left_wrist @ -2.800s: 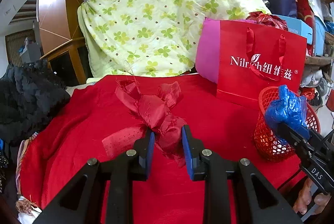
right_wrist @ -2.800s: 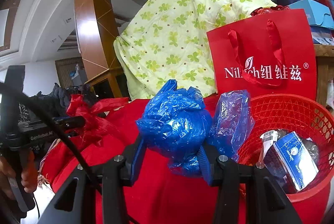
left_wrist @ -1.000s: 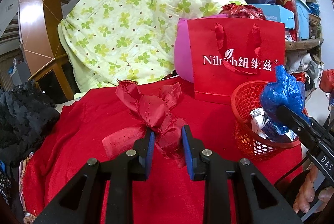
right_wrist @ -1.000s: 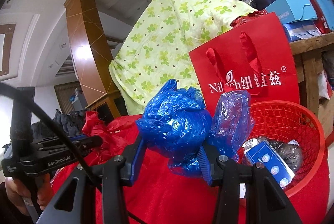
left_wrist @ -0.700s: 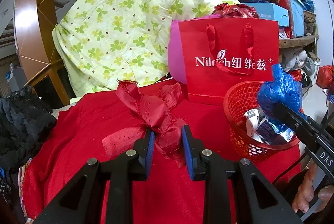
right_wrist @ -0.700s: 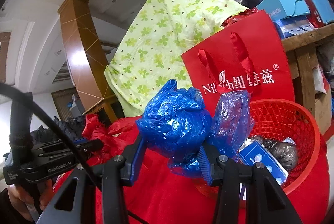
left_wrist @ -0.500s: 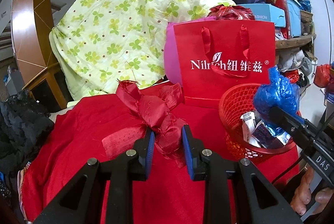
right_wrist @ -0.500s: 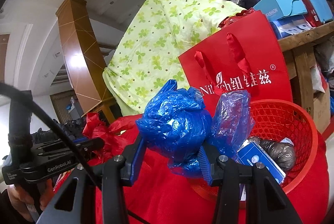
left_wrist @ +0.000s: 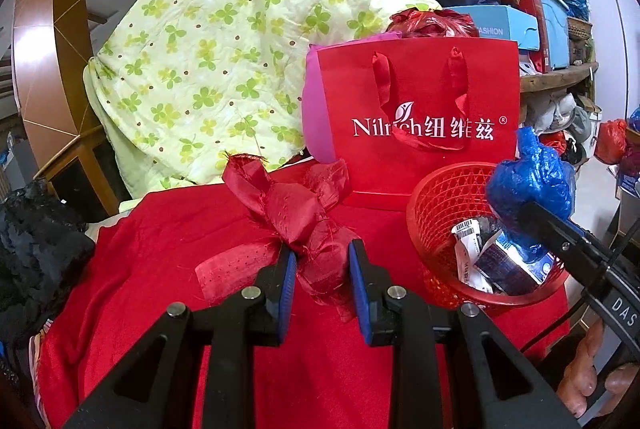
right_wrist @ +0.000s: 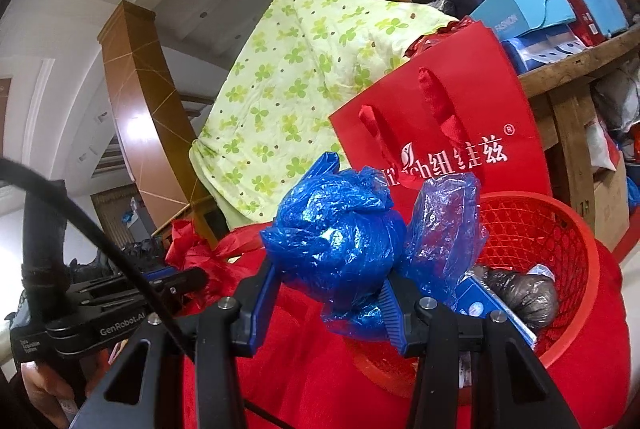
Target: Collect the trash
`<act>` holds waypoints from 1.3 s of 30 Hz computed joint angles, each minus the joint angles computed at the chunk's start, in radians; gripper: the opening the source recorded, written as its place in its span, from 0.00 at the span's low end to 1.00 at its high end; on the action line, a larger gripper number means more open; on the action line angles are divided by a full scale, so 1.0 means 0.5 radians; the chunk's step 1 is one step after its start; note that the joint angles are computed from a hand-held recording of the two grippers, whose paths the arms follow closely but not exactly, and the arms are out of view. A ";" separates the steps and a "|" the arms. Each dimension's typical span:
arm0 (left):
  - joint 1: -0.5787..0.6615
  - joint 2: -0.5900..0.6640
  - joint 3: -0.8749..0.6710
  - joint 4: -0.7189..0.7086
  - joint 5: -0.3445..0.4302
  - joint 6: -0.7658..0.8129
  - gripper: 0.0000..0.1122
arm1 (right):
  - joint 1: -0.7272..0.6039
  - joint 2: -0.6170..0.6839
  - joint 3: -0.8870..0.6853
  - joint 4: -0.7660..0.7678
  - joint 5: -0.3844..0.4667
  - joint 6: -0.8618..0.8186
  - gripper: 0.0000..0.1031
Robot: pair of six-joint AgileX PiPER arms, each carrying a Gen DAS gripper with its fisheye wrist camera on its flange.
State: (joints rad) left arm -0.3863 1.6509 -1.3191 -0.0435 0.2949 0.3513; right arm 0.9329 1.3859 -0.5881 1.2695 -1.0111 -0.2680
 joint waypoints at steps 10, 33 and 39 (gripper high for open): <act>0.003 0.002 -0.005 -0.118 0.014 0.132 0.25 | 0.055 -0.027 0.021 0.082 -0.083 -0.003 0.48; -0.059 0.029 -0.116 -0.174 0.072 0.189 0.25 | 0.179 -0.111 0.127 0.236 -0.312 0.153 0.48; -0.077 0.024 -0.116 -0.238 0.072 0.257 0.25 | 0.198 -0.134 0.152 0.265 -0.346 0.180 0.48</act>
State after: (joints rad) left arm -0.4250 1.6630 -1.3771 -0.1624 0.3311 0.4798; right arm 1.0321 1.3189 -0.5123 1.4020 -1.1840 -0.1781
